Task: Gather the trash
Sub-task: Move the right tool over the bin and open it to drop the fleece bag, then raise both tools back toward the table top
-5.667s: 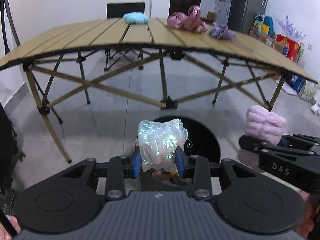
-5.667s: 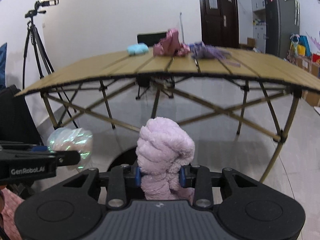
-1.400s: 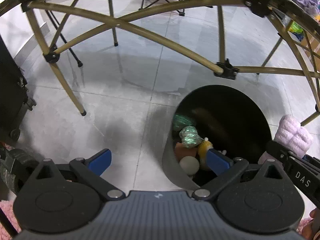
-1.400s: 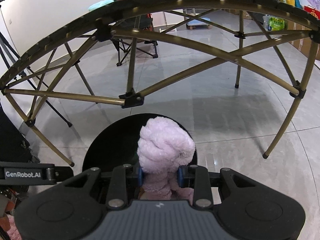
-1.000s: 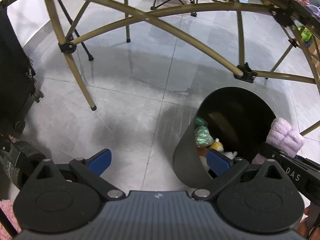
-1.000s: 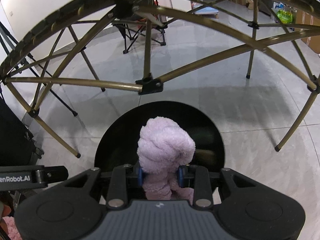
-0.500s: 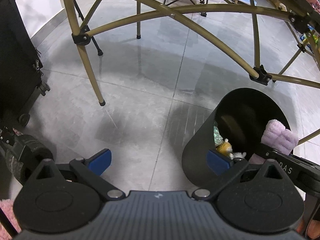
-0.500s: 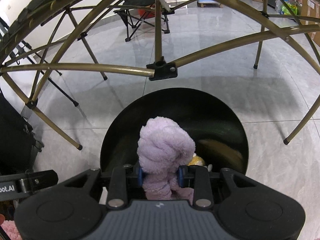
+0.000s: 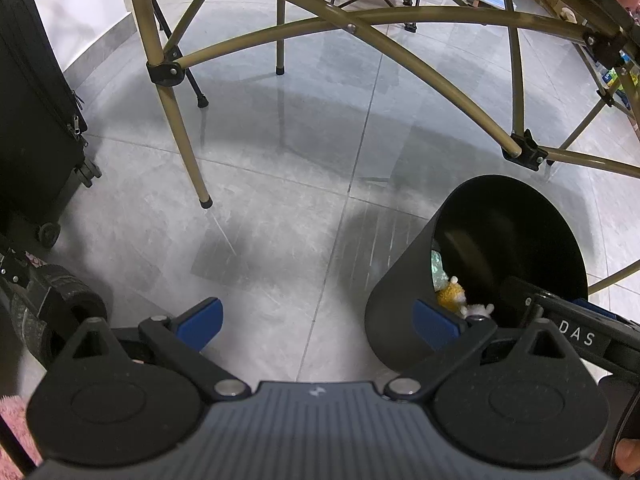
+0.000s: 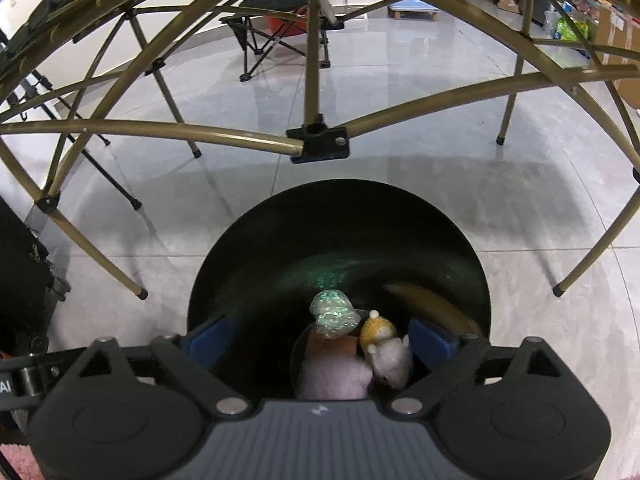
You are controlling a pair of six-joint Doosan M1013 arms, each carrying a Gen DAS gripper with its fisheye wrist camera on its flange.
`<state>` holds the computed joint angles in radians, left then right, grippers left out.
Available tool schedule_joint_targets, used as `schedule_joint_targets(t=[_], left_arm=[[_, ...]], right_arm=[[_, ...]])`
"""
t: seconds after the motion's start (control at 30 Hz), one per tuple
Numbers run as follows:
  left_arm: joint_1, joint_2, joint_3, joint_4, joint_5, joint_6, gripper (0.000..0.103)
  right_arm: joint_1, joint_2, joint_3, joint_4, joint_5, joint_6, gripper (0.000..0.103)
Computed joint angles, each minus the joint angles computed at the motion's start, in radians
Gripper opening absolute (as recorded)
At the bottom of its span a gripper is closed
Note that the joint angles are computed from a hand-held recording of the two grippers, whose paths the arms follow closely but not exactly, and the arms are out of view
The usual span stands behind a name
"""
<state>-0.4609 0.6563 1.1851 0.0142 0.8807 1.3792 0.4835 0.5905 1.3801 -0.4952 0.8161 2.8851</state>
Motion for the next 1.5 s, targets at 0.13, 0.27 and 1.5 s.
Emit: schedule_joint_targets(t=[0.13, 0.27, 1.5], left_arm=[[0.000, 0.000, 0.000, -0.002, 0.000, 0.001, 0.103], [0.000, -0.004, 0.005, -0.010, -0.009, 0.003, 0.103], [-0.018, -0.126, 0.085, -0.189, -0.284, 0.142, 0.103]], right_arm=[[-0.004, 0.001, 0.000, 0.020, 0.009, -0.008, 0.099], [-0.007, -0.003, 0.005, 0.042, -0.006, -0.014, 0.103], [0.052, -0.182, 0.153, -0.615, -0.019, 0.498, 0.103]])
